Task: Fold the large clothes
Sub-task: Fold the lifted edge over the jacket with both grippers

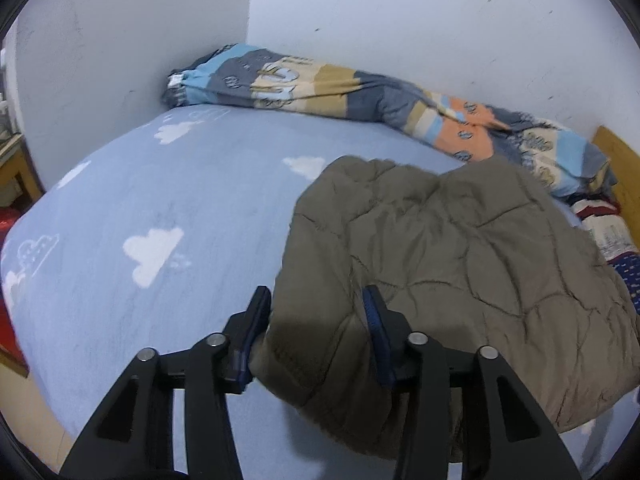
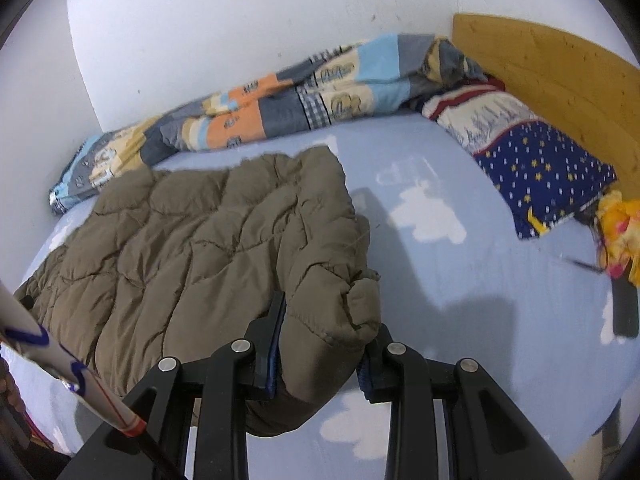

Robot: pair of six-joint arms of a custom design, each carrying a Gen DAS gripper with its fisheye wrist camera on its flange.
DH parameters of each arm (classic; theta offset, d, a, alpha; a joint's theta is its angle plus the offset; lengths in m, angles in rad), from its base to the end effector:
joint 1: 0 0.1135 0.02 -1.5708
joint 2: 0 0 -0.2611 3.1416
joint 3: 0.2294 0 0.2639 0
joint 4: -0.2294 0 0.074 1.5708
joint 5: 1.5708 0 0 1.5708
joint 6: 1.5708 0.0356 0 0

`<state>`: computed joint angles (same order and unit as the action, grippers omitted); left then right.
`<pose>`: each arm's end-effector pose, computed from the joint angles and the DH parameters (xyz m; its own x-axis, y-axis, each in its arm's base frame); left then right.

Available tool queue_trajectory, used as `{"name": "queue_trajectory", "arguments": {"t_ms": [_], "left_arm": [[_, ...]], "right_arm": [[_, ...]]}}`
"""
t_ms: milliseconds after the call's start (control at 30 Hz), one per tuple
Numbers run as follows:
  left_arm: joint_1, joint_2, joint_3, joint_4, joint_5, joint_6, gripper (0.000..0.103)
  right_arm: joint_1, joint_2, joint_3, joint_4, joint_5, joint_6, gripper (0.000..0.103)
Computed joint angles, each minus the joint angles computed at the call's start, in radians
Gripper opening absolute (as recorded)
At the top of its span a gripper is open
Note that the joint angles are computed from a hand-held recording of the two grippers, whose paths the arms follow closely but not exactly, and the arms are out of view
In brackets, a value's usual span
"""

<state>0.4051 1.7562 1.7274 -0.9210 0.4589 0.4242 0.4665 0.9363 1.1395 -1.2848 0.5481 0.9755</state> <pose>0.3631 0.1386 0.3366 -0.7292 0.0888 -0.6786 0.2015 0.9754 -0.0888 0.1458 0.0526 0.3423 -0.5789 0.4998 -0.6443 0.5602 0.8179 0.1312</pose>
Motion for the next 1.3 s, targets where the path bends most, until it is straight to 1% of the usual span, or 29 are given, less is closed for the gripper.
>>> {"name": "queue_trajectory", "arguments": {"t_ms": [67,133,267,300,333,367,433,467,533,567,600,667,733,767,800,867,900,967,1000,1033,1067,1133,1200,1300], "left_arm": [[-0.001,-0.010,-0.034,0.017,-0.035,0.004,0.048],[0.001,-0.012,-0.057,0.022,-0.061,0.007,0.054],[0.016,0.019,-0.034,-0.015,-0.086,0.000,0.057],[0.025,0.024,-0.025,-0.022,-0.080,-0.008,0.059],[0.034,0.026,-0.018,-0.023,-0.078,-0.022,0.061],[0.040,0.019,-0.024,-0.009,-0.082,-0.038,0.061],[0.053,-0.014,-0.054,0.054,-0.096,-0.076,0.061],[0.057,-0.029,-0.067,0.077,-0.089,-0.087,0.061],[0.052,-0.096,-0.125,0.156,-0.053,-0.089,0.061],[0.044,-0.121,-0.145,0.177,-0.038,-0.079,0.061],[0.029,-0.158,-0.175,0.199,-0.010,-0.064,0.061],[-0.013,-0.199,-0.198,0.183,0.053,-0.027,0.061],[-0.080,-0.238,-0.227,0.158,0.089,0.011,0.061],[-0.106,-0.256,-0.246,0.164,0.091,0.019,0.061],[-0.148,-0.270,-0.263,0.166,0.092,0.025,0.061],[-0.225,-0.269,-0.263,0.132,0.100,0.047,0.061],[-0.264,-0.267,-0.272,0.133,0.086,0.046,0.061],[-0.330,-0.239,-0.273,0.124,0.016,0.051,0.061],[-0.357,-0.215,-0.269,0.122,-0.033,0.044,0.061],[-0.374,-0.185,-0.258,0.115,-0.059,0.033,0.062],[-0.382,-0.145,-0.233,0.093,-0.070,0.022,0.063],[-0.397,-0.109,-0.220,0.108,-0.093,0.005,0.067],[-0.418,-0.095,-0.217,0.121,-0.124,0.017,0.068],[-0.442,-0.066,-0.211,0.140,-0.163,0.010,0.069]], "right_arm": [[-0.040,-0.017,-0.051,0.021,-0.064,0.003,0.032],[-0.101,-0.038,-0.105,0.048,-0.149,-0.010,0.033],[-0.212,-0.103,-0.197,0.092,-0.298,0.000,0.040],[-0.242,-0.128,-0.214,0.097,-0.332,0.006,0.043],[-0.292,-0.170,-0.234,0.101,-0.384,0.016,0.051],[-0.330,-0.197,-0.240,0.092,-0.415,0.025,0.059],[-0.349,-0.247,-0.238,0.048,-0.404,0.078,0.065],[-0.354,-0.272,-0.230,0.025,-0.386,0.100,0.065],[-0.290,-0.275,-0.185,-0.038,-0.272,0.160,0.065],[-0.231,-0.265,-0.153,-0.063,-0.188,0.187,0.065],[-0.188,-0.259,-0.131,-0.065,-0.133,0.192,0.065],[-0.076,-0.226,-0.084,-0.032,-0.036,0.170,0.065],[0.042,-0.142,-0.043,0.006,0.042,0.138,0.064],[0.067,-0.104,-0.034,0.051,0.047,0.098,0.062],[0.076,-0.065,-0.029,0.110,0.029,0.048,0.061],[0.075,0.010,-0.015,0.200,-0.007,-0.031,0.060],[0.074,0.057,-0.001,0.239,-0.016,-0.066,0.060],[0.057,0.140,0.023,0.289,-0.036,-0.117,0.060],[0.037,0.182,0.033,0.312,-0.056,-0.139,0.060],[0.023,0.206,0.028,0.334,-0.075,-0.152,0.060],[0.016,0.227,0.028,0.343,-0.090,-0.154,0.060],[-0.013,0.291,0.037,0.355,-0.129,-0.173,0.060],[-0.032,0.330,0.034,0.363,-0.136,-0.192,0.061],[-0.042,0.418,0.085,0.331,-0.140,-0.206,0.062]]}}
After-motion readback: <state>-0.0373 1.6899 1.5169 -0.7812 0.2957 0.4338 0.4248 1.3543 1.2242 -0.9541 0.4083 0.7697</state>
